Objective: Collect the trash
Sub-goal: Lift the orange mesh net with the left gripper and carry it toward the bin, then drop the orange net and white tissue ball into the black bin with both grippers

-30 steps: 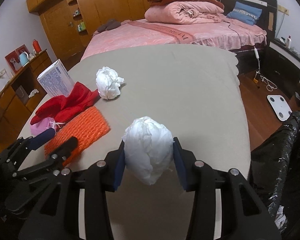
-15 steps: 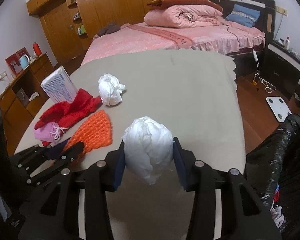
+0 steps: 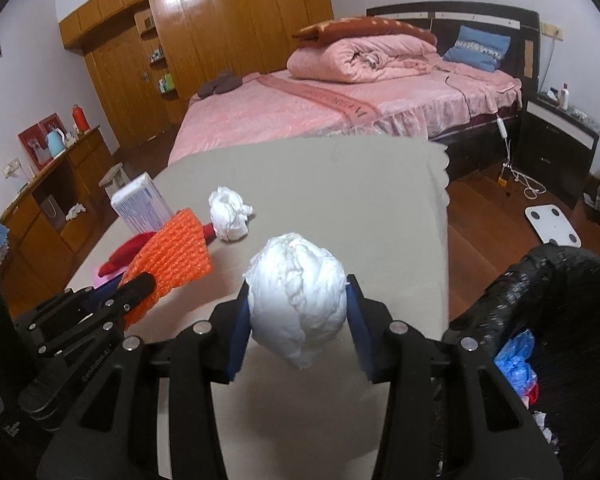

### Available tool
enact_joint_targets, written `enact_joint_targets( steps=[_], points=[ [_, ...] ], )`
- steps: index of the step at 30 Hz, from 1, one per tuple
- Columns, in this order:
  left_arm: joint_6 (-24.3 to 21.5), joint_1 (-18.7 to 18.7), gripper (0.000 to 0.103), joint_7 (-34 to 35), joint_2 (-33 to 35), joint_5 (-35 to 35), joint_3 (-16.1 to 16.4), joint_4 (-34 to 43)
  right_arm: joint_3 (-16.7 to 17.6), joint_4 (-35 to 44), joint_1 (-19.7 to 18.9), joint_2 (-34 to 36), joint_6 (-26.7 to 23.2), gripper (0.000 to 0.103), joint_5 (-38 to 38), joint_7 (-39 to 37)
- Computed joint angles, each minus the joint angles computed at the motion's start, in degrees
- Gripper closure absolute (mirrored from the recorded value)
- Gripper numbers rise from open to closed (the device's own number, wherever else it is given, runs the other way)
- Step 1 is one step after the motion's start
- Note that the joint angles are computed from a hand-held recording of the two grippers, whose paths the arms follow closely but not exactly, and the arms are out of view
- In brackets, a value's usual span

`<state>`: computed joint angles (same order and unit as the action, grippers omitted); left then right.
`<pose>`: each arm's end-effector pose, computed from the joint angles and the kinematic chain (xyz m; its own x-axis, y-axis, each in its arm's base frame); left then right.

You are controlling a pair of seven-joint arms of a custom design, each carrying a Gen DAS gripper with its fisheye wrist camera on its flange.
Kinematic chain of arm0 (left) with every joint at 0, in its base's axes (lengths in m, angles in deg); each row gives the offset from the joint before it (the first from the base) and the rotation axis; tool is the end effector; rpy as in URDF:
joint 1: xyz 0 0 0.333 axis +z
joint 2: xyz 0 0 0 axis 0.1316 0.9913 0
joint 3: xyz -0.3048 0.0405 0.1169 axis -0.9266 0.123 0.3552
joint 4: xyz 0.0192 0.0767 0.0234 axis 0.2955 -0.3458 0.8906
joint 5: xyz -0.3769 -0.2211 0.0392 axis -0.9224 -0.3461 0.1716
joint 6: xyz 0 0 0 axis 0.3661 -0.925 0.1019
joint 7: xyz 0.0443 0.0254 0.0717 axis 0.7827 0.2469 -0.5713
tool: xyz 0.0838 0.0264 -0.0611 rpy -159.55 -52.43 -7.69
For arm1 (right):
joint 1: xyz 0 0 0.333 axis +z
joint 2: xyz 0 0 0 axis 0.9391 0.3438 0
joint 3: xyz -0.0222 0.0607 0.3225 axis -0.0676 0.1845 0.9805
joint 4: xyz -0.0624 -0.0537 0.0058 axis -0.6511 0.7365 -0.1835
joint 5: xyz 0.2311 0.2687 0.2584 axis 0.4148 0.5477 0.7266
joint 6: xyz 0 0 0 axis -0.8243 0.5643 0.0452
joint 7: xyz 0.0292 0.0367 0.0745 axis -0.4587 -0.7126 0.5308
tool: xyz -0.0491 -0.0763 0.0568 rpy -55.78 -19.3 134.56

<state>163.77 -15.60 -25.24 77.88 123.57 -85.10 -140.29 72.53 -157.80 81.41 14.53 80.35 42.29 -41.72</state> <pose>0.5437 -0.3829 0.4349 0.2287 -0.9734 0.0156 -0.6152 -0.1570 -0.7726 0.6181 0.1255 0.4395 0.4870 -0.8513 -0.1953 -0.6457 -0.2004 -0.7368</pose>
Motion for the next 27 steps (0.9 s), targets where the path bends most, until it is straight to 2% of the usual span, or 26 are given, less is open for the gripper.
enact_joint_targets(
  steps=[14,27],
  points=[
    [0.3,-2.4,0.087,2.5,2.1,2.8,-0.3,6.8,-3.5,-2.8,-1.4,-5.9,0.3,0.060,6.0,-5.6],
    [2.8,-7.6,0.087,8.2,9.6,2.7,1.2,17.6,-6.9,-5.9,-3.8,-8.9,3.3,0.060,7.6,-6.9]
  ],
)
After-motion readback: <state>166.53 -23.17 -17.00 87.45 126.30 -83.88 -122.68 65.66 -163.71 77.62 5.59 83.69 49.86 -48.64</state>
